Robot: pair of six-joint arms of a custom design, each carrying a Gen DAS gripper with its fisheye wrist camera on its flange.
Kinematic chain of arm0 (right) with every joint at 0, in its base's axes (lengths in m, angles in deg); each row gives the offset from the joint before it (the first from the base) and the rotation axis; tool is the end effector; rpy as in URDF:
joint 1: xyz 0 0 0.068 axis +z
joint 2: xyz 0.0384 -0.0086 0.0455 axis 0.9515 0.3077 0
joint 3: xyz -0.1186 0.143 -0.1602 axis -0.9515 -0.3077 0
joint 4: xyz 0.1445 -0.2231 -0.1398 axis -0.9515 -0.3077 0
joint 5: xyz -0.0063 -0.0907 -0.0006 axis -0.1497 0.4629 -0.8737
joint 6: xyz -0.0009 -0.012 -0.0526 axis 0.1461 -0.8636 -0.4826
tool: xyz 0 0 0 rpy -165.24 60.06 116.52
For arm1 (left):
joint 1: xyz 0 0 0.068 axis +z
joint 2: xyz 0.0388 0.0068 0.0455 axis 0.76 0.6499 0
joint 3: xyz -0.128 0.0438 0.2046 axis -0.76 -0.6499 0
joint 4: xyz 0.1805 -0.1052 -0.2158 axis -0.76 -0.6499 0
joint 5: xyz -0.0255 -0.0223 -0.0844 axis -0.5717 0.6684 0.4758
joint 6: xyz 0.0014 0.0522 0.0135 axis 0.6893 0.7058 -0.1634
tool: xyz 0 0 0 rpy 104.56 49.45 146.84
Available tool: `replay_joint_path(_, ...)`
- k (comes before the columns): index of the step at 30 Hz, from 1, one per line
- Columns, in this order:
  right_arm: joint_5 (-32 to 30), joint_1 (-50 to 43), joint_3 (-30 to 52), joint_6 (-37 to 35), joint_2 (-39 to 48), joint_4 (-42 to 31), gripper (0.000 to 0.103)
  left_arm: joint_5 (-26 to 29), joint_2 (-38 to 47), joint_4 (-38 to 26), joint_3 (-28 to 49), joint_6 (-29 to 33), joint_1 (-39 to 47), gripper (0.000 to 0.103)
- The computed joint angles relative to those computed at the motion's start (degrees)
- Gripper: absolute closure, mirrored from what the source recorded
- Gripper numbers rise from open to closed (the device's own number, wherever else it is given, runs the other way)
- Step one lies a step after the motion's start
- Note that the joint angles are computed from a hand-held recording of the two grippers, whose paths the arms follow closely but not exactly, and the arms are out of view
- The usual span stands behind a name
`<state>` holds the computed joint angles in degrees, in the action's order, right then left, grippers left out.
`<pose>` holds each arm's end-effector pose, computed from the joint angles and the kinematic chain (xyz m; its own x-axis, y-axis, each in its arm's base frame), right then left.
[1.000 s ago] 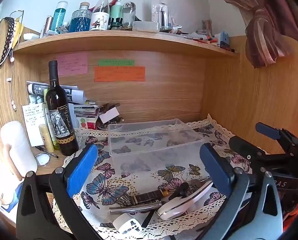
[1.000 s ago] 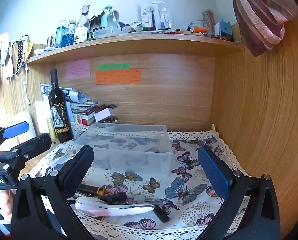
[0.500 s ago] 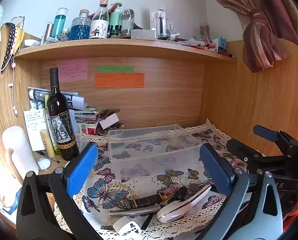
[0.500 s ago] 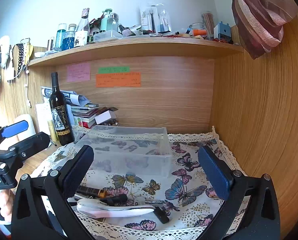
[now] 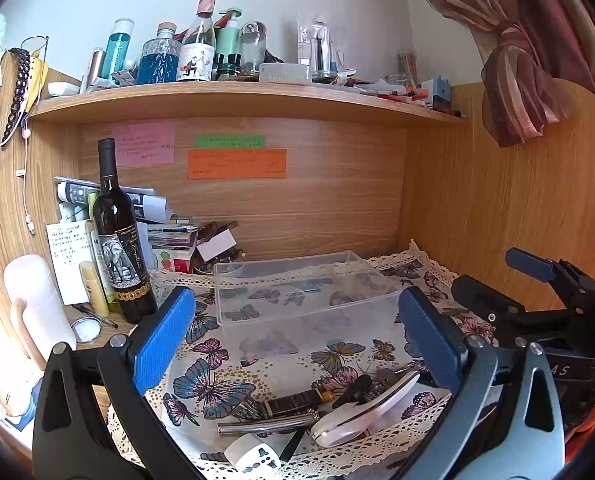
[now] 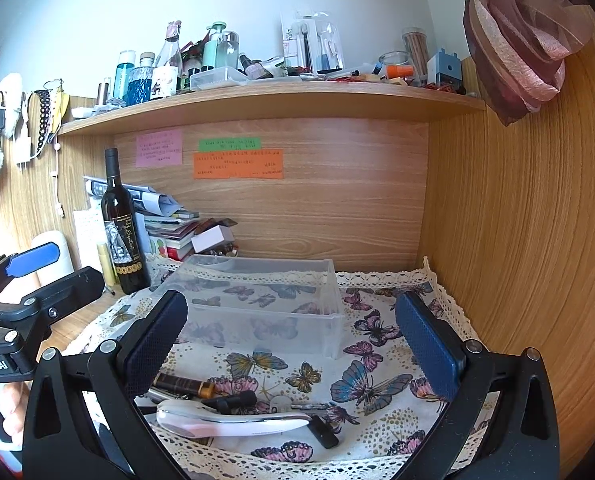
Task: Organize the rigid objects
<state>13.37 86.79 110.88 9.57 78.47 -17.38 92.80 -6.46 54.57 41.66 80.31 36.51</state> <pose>0.2201 0.0448 0.2440 -0.2258 0.0293 -0.9737 0.1143 0.9934 0.0034 0.2693 -0.0704 0.2770 -0.2556 0.0779 -0.9636 0.4421 0.8958 -0.0448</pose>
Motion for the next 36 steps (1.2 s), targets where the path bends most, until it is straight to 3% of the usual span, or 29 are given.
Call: replay_joint_path(36,-0.5,0.0,-0.4,0.4,-1.0,0.1,0.0,0.1,-0.8,0.2,-0.5,-0.6,-0.3,0.0)
